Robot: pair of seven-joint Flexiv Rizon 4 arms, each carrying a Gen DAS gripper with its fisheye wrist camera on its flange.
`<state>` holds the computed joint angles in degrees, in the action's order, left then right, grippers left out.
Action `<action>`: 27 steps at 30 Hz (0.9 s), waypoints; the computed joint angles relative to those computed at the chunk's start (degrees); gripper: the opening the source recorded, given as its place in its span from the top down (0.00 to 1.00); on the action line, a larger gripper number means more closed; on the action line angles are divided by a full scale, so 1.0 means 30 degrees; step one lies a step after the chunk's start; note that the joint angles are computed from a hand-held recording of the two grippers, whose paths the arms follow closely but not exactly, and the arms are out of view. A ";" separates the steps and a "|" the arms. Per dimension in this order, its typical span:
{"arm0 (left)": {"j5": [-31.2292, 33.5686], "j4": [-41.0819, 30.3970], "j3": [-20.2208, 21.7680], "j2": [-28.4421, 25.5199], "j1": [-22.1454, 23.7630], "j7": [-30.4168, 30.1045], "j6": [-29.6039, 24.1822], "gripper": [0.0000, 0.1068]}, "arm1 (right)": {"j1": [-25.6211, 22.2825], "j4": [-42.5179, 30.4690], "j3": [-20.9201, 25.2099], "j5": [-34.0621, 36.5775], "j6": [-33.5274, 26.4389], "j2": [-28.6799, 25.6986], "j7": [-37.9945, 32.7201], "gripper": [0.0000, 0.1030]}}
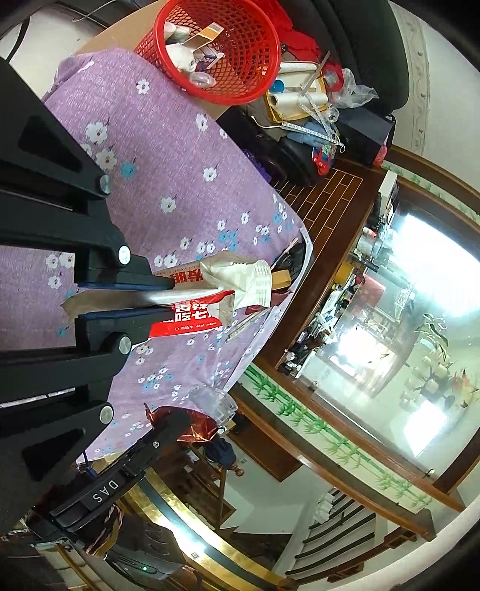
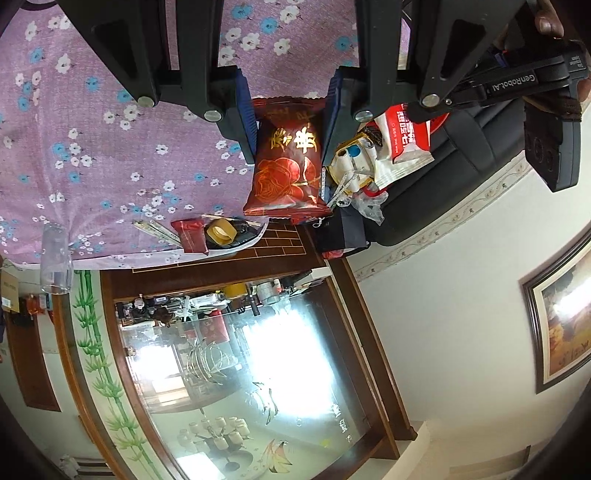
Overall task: Collect trash
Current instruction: 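Carry the wrapper and candy packet over the red wastebasket with both tools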
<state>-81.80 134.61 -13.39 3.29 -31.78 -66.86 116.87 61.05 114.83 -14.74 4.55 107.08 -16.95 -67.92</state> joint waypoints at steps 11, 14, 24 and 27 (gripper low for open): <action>0.2041 0.1262 0.0424 0.0838 0.1094 -0.2117 -0.0407 0.91 | -0.0319 -0.0963 0.0772 -0.0511 0.0012 -0.0518 -0.0182 0.66; 0.1653 0.1449 0.0210 0.0993 0.1482 -0.1916 -0.0241 0.91 | -0.0576 -0.1408 0.1194 -0.0869 -0.0061 -0.0806 -0.0194 0.66; -0.1843 0.1478 0.0564 0.0995 0.0533 0.0541 0.2575 0.91 | -0.4440 -0.3640 0.5985 -0.3815 -0.0700 -0.2571 0.0690 0.66; -0.2267 0.1872 0.0796 0.1340 0.0378 0.0596 0.3087 0.91 | -0.5179 -0.4363 0.7031 -0.4832 -0.0898 -0.3172 0.0998 0.66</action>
